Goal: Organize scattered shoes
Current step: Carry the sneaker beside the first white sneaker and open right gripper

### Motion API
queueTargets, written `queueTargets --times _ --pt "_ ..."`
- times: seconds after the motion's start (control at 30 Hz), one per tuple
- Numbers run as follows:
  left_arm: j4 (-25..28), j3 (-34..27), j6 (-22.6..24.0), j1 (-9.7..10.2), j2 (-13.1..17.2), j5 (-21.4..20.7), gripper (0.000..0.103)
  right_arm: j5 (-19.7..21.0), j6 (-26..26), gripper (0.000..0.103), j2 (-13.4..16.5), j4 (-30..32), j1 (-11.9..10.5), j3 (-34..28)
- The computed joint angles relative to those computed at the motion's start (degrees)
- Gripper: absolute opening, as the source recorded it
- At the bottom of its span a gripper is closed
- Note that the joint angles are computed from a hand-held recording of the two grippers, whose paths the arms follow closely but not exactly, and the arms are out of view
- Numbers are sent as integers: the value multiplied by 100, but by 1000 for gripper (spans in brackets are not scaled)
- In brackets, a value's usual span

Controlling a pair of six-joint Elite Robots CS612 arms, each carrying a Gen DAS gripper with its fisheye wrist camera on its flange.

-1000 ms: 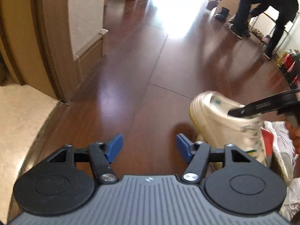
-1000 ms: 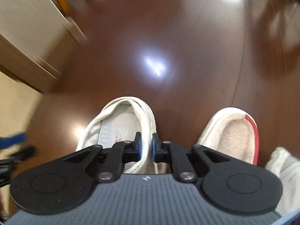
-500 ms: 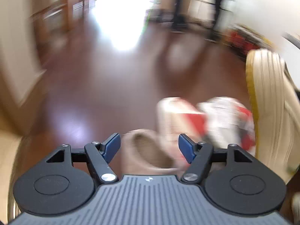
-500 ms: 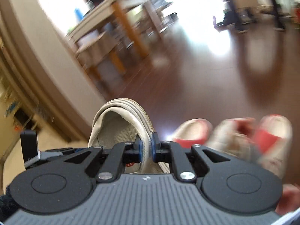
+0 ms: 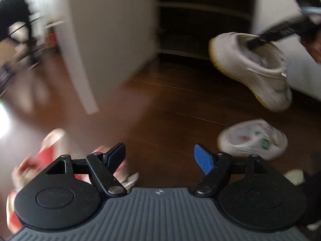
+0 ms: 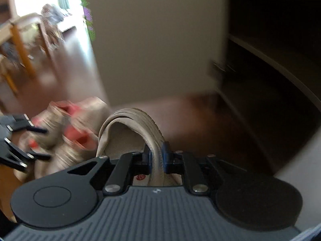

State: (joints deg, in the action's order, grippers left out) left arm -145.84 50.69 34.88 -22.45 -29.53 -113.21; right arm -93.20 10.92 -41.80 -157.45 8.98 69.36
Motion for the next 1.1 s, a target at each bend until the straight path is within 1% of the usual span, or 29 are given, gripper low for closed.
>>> queueTargets --times 0.07,0.13,0.17,0.2,0.23,0.27,0.33,0.37,0.4,0.43,0.47,0.5,0.53,0.57,0.6,0.63,0.67,0.7,0.73,0.77,0.83,0.87,0.93,0.97,1.03,1.07,1.1 --pt "245 17 193 -163 -20 141 77 172 -86 10 -51 262 -228 269" --pt "574 41 353 -275 -57 255 78 459 -117 10 8 491 -427 410" --pt "749 73 483 -329 -83 347 79 630 -186 10 87 653 -512 410" --pt "882 128 591 -386 -116 532 79 768 -303 10 171 776 -572 399" --pt "937 139 635 -391 -114 626 79 917 -442 10 271 925 -628 383" --pt "1099 140 659 -449 -122 891 79 1033 -546 10 353 1048 -663 380" --pt "1312 170 592 -505 -149 1196 79 1323 -597 10 625 1262 -740 201" --pt "1433 140 492 -539 -143 1344 79 1448 -496 13 695 1351 -765 137" --pt "1560 103 385 -572 -133 1489 79 1638 -351 18 766 1441 -801 66" --pt "1600 59 359 -564 -113 1513 79 1897 -143 22 839 1462 -851 5" --pt "1660 -25 225 -579 -78 1553 79 2059 6 28 865 1396 -886 1" --pt "1723 -114 84 -596 -41 1594 79 2137 101 42 845 1276 -906 44" --pt "1794 -203 -35 -609 -10 1610 79 2091 191 49 762 1004 -904 169" --pt "1867 -290 -154 -617 22 1605 79 1885 197 57 635 653 -858 343" --pt "1941 -379 -273 -624 55 1599 79 1746 106 60 500 335 -832 565" --pt "2017 -448 -361 -629 68 1597 79 1778 -49 64 366 57 -825 811" --pt "2183 -592 -624 -636 115 1584 79 1876 -189 70 270 -84 -795 947" --pt "2351 -711 -800 -639 160 1515 79 2042 -337 71 200 -46 -763 1007" --pt "2457 -764 -894 -644 174 1497 79 2213 -574 71 131 143 -701 1038" --pt "2615 -858 -950 -644 214 1361 79 2271 -750 72 115 360 -647 1000" --pt "2438 -738 -802 -639 192 1228 79 2173 -1165 72 197 872 -503 801" --pt "2345 -676 -725 -636 181 1162 80 2041 -1219 72 238 953 -452 737" --pt "2008 -465 -622 -636 132 1143 80 1419 -1299 71 410 1180 -277 503" --pt "1702 -269 -620 -628 88 1121 80 1239 -1271 67 484 1288 -225 406" --pt "1439 -75 -732 -619 47 1136 80 1038 -1127 53 595 1506 -161 259" --pt "1560 -18 -895 -603 23 1103 80 988 -1053 36 643 1609 -146 193" --pt "1726 17 -1056 -585 5 1064 80 880 -1039 33 668 1634 -117 176"
